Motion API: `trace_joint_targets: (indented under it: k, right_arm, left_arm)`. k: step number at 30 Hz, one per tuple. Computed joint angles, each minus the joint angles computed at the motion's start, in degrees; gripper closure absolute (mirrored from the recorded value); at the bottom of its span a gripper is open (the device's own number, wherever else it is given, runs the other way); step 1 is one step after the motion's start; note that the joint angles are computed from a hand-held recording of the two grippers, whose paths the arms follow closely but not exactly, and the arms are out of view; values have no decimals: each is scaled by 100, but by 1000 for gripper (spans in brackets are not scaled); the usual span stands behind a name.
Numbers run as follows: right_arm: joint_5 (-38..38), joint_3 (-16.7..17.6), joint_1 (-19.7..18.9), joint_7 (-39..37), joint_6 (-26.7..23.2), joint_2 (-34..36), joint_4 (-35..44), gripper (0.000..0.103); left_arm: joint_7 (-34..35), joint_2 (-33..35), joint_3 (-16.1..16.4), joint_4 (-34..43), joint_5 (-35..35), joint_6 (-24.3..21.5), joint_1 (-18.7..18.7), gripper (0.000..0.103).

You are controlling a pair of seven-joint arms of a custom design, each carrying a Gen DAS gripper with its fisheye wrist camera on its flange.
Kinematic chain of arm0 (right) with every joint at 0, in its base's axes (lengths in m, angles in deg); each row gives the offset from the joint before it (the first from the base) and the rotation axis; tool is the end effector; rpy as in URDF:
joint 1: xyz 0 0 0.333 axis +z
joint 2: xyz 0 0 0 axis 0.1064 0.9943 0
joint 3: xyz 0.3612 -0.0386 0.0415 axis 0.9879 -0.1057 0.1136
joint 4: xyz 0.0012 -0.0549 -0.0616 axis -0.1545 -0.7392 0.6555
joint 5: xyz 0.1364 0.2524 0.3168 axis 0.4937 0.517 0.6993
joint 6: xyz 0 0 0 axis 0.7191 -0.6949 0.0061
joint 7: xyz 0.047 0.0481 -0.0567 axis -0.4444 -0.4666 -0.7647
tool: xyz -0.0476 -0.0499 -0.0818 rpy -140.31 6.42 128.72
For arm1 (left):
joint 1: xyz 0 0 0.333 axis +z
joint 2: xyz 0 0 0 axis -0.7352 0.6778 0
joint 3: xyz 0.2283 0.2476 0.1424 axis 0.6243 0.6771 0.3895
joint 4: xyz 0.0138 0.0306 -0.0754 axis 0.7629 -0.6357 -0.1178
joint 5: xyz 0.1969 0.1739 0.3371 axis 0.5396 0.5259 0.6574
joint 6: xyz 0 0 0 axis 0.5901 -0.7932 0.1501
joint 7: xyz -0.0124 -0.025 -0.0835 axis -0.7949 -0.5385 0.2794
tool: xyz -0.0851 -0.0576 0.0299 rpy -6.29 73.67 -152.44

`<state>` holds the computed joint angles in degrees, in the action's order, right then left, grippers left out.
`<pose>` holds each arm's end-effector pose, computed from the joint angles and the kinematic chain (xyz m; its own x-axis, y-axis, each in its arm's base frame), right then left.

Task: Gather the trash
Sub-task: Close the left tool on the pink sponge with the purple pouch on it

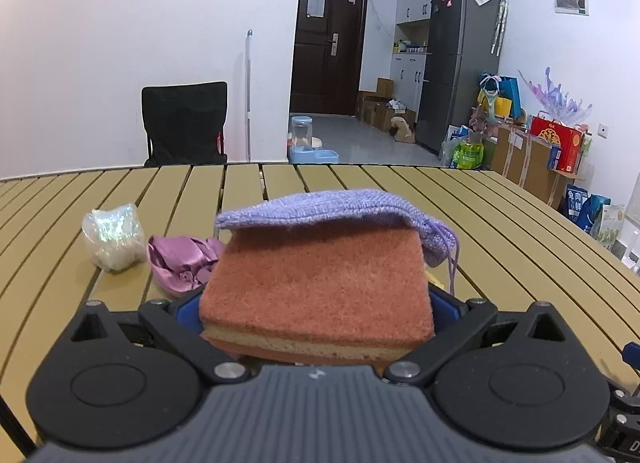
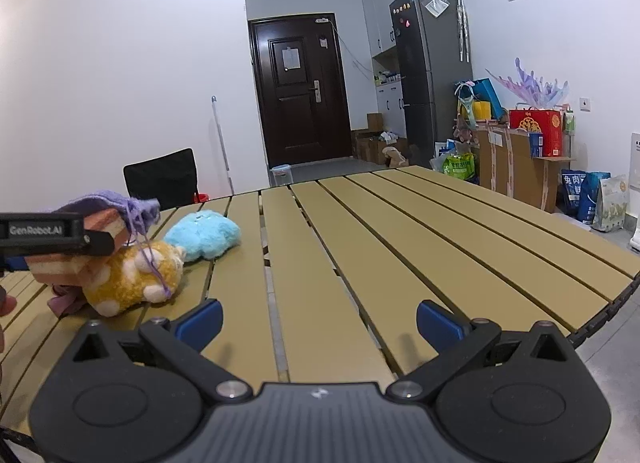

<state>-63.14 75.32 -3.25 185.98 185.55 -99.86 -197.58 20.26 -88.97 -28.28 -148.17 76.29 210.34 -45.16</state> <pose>0.4622 0.2375 0.5721 0.2703 -0.9540 -0.1297 -0.4156 0.0059 -0.9095 0.4642 -0.2085 0.6087 0.2775 -0.9579 0.0737 -0.4467 -0.1966 -0.8728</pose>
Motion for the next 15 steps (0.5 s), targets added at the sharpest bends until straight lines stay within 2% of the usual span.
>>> trace_joint_targets:
  k: [5, 15]
  right_arm:
    - [4, -100, 112, -32, 18, 15, -18, 0]
    - [94, -176, 251, -52, 37, -12, -44, 0]
  left_arm:
    - [-143, -23, -8, -46, 132, 131, 48, 2]
    - [-92, -314, -132, -117, 333, -41, 9, 4]
